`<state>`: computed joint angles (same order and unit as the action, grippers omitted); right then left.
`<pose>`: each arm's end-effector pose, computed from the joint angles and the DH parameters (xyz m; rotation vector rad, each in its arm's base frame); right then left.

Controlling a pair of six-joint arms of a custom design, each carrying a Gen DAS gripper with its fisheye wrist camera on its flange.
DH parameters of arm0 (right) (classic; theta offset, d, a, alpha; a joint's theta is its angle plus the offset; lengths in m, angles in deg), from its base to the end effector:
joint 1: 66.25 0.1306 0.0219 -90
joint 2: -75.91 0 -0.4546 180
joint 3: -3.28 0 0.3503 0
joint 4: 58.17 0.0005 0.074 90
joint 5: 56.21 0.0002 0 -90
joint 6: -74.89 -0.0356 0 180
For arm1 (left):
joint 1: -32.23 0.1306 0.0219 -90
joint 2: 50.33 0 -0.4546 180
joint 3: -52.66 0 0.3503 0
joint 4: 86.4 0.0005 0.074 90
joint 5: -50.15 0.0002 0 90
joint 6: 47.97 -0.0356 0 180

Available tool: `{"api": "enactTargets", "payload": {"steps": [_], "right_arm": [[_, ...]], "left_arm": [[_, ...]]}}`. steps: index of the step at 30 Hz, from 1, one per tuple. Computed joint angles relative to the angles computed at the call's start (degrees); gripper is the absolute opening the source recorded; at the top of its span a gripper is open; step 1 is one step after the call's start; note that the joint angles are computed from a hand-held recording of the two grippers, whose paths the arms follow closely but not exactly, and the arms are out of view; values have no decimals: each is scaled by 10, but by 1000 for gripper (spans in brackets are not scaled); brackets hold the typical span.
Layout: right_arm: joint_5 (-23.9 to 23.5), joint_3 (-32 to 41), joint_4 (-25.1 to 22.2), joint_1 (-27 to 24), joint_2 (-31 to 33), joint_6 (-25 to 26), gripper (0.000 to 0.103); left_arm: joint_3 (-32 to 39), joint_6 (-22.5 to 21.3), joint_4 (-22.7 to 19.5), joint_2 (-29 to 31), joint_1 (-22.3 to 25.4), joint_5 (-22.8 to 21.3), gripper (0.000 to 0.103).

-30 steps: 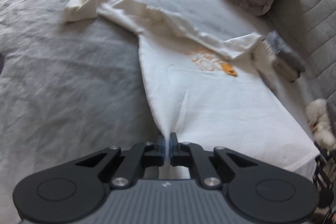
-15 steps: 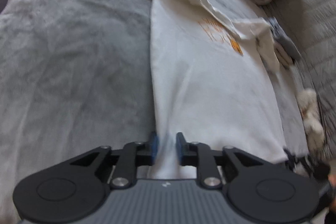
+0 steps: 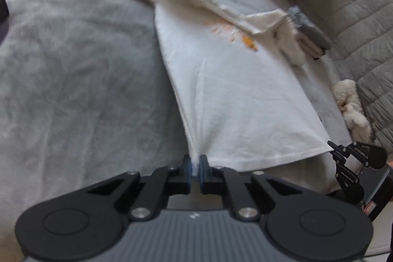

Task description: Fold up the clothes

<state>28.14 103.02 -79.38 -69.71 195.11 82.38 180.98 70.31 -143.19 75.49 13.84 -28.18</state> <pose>0.6558 -0.0366 0.3393 -1.7999 1.6029 -0.7778 0.6631 -0.2286 0.4260 -0.1383 2.5869 -0.5733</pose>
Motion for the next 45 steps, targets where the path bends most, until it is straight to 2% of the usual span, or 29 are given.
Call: {"api": "enactTargets", "payload": {"steps": [4, 7, 12, 15, 18, 19, 21, 22, 23, 26, 29, 33, 37, 40, 43, 45], "right_arm": [[-9, 13, -67, -4, -18, 7, 4], [-8, 3, -90, -5, -24, 16, 4], [-1, 7, -107, -2, -3, 4, 4], [-4, 16, -108, -1, 14, -5, 8], [-15, 38, -136, -4, 19, -48, 9], [-19, 49, -150, -6, 20, -61, 14], [-29, 70, -177, -10, 23, -87, 30], [-34, 81, -191, -12, 25, -101, 44], [-43, 102, -218, -15, 29, -118, 48], [-68, 174, -304, -24, 49, -173, 49], [-91, 210, -342, -29, 59, -214, 49], [-132, 287, -395, -33, 90, -278, 49], [-184, 353, -398, -30, 128, -374, 49], [-209, 372, -366, -22, 148, -431, 49], [-214, 382, -322, -11, 164, -477, 49], [-207, 401, -306, -5, 181, -508, 49]], "left_arm": [[11, -60, -34, -8, -4, 1, 5], [11, -92, -61, -3, -10, -3, 5], [10, -103, -78, 25, -15, -25, 6], [-4, -103, -58, 27, -13, -18, 6], [-20, -117, -40, 18, -11, -14, 8], [-23, -128, -37, 15, -11, -15, 8], [-14, -138, -49, 15, -8, -8, 15], [-9, -143, -55, 16, -6, -5, 21], [-3, -142, -54, 16, -5, -6, 29], [16, -148, -51, 16, -1, -9, 37], [57, -163, -55, 27, 3, -7, 46], [102, -183, -35, 45, 2, -16, 53], [129, -193, 19, 72, -3, -39, 53], [149, -178, 67, 98, -5, -60, 53], [208, -181, 72, 140, -9, -96, 53], [267, -193, 59, 177, -11, -123, 53]]}}
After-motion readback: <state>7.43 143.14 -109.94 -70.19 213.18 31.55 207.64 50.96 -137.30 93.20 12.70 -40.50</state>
